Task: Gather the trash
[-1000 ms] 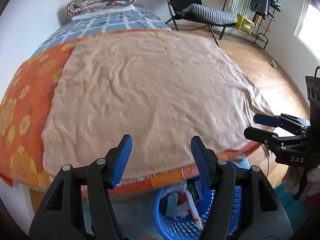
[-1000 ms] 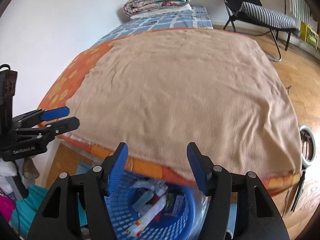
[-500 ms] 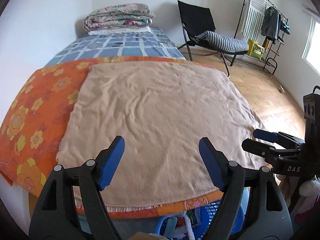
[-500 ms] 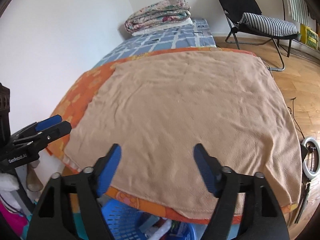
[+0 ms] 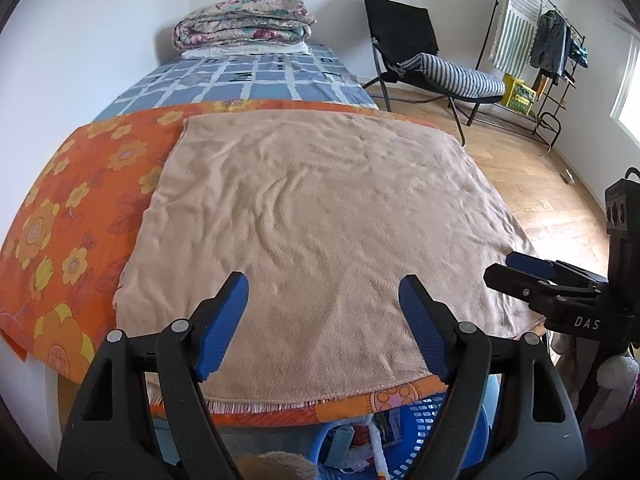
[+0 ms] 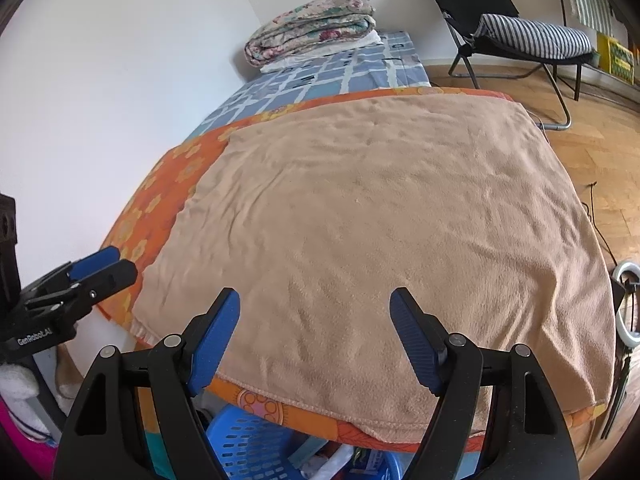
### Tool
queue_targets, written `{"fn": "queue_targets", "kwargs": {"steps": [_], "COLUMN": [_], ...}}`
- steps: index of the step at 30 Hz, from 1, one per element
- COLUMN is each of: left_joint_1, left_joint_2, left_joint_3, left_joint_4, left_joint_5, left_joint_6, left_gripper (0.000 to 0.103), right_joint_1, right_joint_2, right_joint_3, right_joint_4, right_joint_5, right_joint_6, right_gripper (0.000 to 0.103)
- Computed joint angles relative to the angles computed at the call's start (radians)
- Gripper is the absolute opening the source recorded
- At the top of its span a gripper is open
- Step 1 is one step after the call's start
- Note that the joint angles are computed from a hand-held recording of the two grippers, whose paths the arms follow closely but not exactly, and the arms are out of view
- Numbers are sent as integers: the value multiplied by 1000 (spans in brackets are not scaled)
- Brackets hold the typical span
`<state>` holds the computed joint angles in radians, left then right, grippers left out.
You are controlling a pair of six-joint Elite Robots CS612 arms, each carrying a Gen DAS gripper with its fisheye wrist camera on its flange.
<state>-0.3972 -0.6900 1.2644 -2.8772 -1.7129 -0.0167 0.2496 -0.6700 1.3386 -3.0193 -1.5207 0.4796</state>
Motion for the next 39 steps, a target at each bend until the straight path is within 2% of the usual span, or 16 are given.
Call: {"fn": "queue_targets", "kwargs": {"steps": [2,4,5,9,17,39], "left_joint_1": [-1,-4,-4,-2,-6,-6], "left_joint_2": [0,1,0,1,-2,-1], "left_joint_3": [1,2,3,3,3,5], "left_joint_4": [-3,-5,-7,-10,19,13], "left_joint_5": [11,30,35,24,50,50], "left_joint_6": [-1,-7,-9,-12,-8,-11], "left_gripper": [83,94,96,96,96,96], "right_joint_1": [1,5,5,8,9,8], "right_joint_2": [1,2,2,3,1,1], "right_joint_3": [-1,-5,-6,-7,-4,-1], "right_joint_4": [2,10,12,17,16,17], "right_joint_5": [-7,-19,-22,-30,-34,-33], "right_joint_6": [-5,-16,-19,-29,-30,-27], "right_gripper": [77,77,77,77,77,77]}}
